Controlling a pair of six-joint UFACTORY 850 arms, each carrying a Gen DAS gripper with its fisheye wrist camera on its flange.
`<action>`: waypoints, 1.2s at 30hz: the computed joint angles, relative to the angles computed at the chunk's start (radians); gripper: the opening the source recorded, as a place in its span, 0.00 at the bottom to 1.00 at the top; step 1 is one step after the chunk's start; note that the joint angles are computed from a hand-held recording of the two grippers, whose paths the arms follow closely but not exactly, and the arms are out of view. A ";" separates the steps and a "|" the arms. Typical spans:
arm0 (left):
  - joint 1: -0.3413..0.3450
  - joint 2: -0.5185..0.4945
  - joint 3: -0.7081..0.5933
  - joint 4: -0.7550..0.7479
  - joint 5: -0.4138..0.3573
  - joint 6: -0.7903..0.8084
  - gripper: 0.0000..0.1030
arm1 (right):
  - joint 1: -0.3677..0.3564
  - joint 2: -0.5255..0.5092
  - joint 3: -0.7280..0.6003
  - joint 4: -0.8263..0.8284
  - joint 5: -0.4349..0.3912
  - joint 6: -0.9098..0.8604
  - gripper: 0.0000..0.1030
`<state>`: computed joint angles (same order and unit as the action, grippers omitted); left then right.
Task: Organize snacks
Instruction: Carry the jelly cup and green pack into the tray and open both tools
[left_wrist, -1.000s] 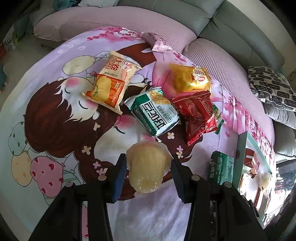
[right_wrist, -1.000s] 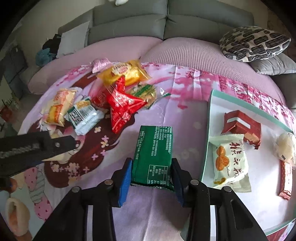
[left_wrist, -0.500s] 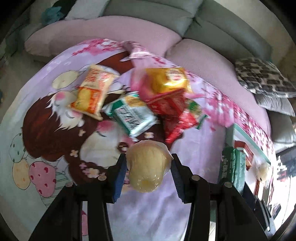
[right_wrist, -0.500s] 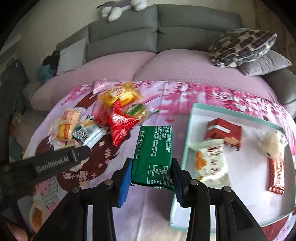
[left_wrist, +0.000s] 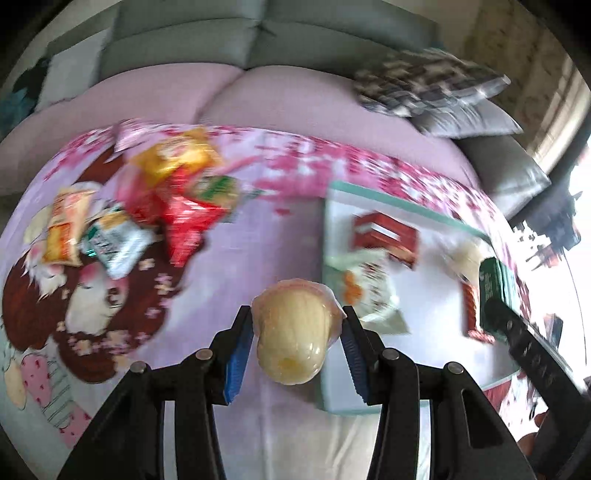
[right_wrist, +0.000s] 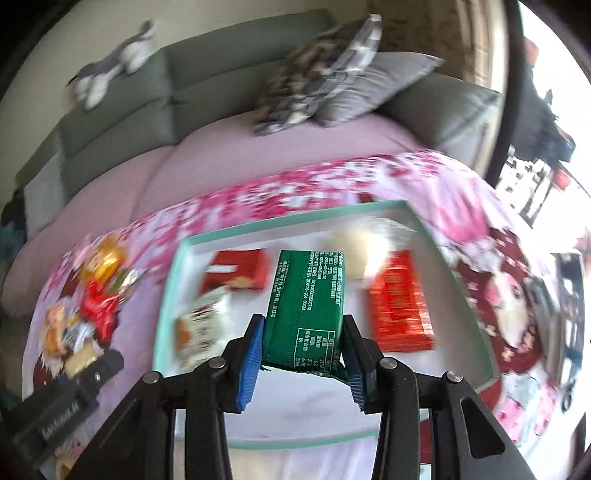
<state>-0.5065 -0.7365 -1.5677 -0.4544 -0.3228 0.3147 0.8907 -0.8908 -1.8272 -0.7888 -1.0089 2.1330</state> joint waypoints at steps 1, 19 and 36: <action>-0.009 0.001 0.004 -0.009 0.000 0.024 0.47 | 0.000 0.016 0.027 0.004 0.000 0.018 0.42; -0.075 -0.081 -0.071 0.119 -0.099 -0.012 0.47 | -0.023 0.016 0.082 0.125 0.133 -0.034 0.42; -0.078 -0.080 -0.066 0.097 -0.098 0.042 0.58 | -0.033 0.016 0.092 0.149 0.164 -0.044 0.43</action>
